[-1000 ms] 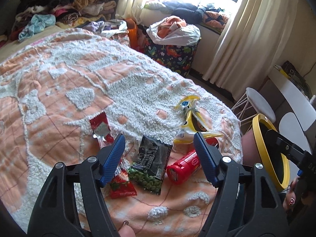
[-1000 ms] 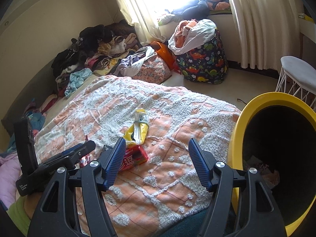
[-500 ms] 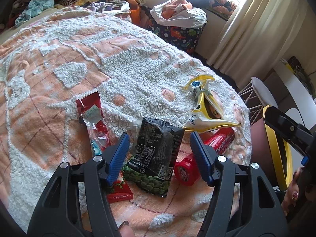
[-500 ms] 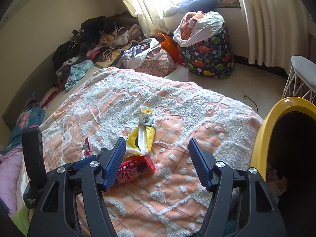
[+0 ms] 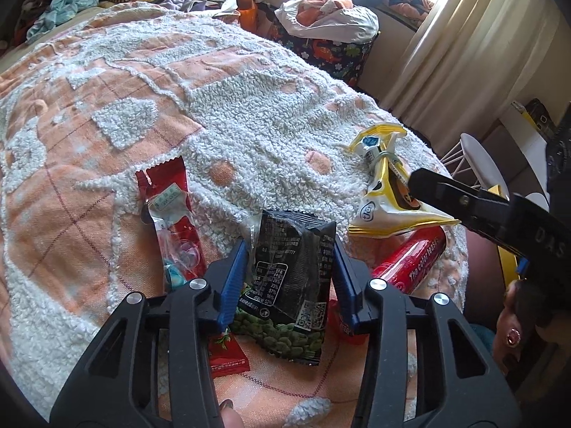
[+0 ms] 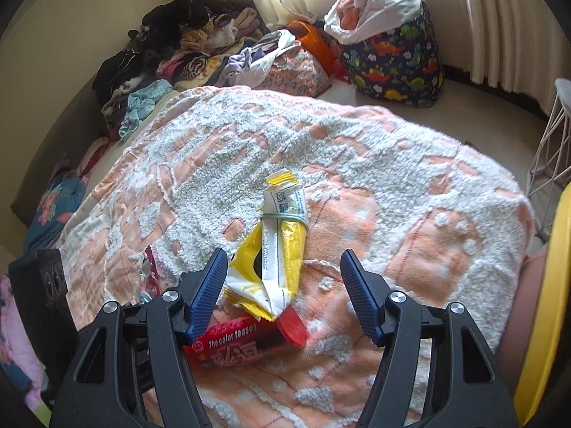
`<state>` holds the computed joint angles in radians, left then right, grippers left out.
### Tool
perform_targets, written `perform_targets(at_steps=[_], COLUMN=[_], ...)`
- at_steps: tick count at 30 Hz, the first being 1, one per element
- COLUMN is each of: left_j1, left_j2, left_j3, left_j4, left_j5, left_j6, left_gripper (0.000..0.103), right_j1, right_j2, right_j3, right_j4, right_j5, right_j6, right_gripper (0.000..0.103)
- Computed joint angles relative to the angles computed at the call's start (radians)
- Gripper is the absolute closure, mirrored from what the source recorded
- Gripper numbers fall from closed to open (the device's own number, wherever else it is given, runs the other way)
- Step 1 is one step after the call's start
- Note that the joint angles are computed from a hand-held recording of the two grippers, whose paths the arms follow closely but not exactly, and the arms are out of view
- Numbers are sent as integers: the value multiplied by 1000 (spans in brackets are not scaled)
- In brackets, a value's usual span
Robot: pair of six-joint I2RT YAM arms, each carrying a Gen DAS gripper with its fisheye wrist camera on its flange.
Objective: Collect trash
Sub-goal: 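Grasp the dark green-pea bag with the left tool while the right tool grasps the yellow-white bag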
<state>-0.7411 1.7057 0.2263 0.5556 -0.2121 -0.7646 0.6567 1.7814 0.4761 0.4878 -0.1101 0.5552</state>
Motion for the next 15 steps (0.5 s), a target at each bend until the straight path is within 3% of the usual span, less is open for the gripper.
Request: perform_targets(at_steps=[6, 8, 15], left_j1=[0, 4, 0], left_j2=[5, 5, -72], left_j3=[-19, -24, -59], left_j4=[33, 41, 40], left_j5=[-5, -6, -17], left_j6=[-4, -8, -20], left_gripper=[76, 80, 82], right_j1=[-33, -32, 8], right_j2=[105, 122, 41], right_j3=[46, 46, -26], right_j4=[38, 66, 129], right_j5=[-97, -118, -42], right_j6=[26, 29, 18], right_gripper=[58, 70, 72])
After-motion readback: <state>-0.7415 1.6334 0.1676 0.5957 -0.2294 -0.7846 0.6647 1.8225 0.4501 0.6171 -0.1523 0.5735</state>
